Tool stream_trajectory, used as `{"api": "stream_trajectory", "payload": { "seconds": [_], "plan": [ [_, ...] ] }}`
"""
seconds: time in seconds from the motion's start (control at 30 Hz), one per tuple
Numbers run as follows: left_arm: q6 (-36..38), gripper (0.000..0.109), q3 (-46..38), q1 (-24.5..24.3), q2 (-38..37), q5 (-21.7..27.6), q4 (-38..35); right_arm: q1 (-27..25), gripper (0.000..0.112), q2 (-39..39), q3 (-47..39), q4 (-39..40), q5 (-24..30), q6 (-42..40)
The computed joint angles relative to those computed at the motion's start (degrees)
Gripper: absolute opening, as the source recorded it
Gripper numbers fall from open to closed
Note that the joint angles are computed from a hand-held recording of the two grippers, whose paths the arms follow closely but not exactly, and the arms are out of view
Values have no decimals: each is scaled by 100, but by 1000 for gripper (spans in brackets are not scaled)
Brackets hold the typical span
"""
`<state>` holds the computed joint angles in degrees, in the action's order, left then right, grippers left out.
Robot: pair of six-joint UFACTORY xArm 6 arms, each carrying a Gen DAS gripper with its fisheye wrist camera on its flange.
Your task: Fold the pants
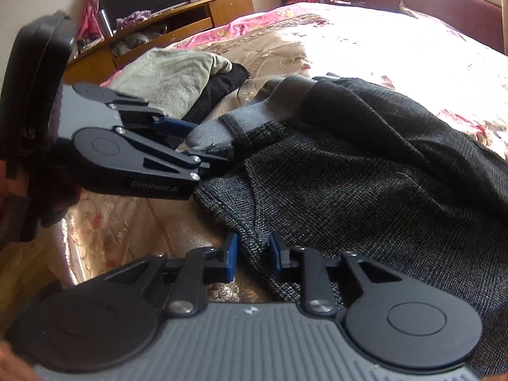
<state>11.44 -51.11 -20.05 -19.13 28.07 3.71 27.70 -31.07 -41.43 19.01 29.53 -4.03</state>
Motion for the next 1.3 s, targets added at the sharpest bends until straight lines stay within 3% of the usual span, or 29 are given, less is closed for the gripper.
{"api": "stream_trajectory", "payload": {
  "seconds": [0.07, 0.2, 0.27, 0.4, 0.5, 0.63, 0.8, 0.93, 1.03, 1.13, 1.2, 1.27, 1.3],
  "plan": [
    [-210, 65, 30, -69, -109, -80, 268, -274, 29, -445, 168, -17, 131, 162],
    [-888, 66, -63, -232, -127, -52, 1106, -859, 35, -1295, 513, -1065, 343, 1009],
    [-1187, 65, -14, -283, -236, -78, 1411, -1135, 36, -1740, 627, -1897, 733, 1722],
    [-1197, 65, 301, -377, -626, -522, 1391, -1321, 36, -2733, 866, -2917, 1907, 2833],
    [-757, 65, 502, -574, -790, -931, 842, -1196, 35, -3525, 1002, -3450, 2913, 3534],
    [-380, 65, 647, -960, -909, -1040, 296, -1252, 34, -4079, 1186, -4350, 3461, 4048],
    [-539, 65, 626, -1557, -885, -763, 165, -3092, 35, -4417, 1559, -3706, 3121, 3175],
    [-818, 65, 288, -2061, -392, -723, 135, -4788, 35, -4437, 1962, -2817, 2452, 1783],
    [-553, 65, -331, -2424, 379, -680, -155, -5773, 35, -4086, 2059, -2114, 2053, 839],
    [62, 65, -1149, -2683, 1271, -597, -794, -6712, 35, -3187, 1833, -1253, 1651, -117],
    [589, 65, -1697, -2785, 1788, -481, -1373, -7223, 29, -2540, 1541, -957, 1367, -234],
    [936, 65, -2252, -2857, 2278, -380, -1728, -7645, 28, -2131, 1342, -1271, 942, 428],
    [1008, 65, -2474, -2870, 2466, -340, -1815, -7914, 22, -2042, 1283, -1377, 804, 921]
  ]
}}
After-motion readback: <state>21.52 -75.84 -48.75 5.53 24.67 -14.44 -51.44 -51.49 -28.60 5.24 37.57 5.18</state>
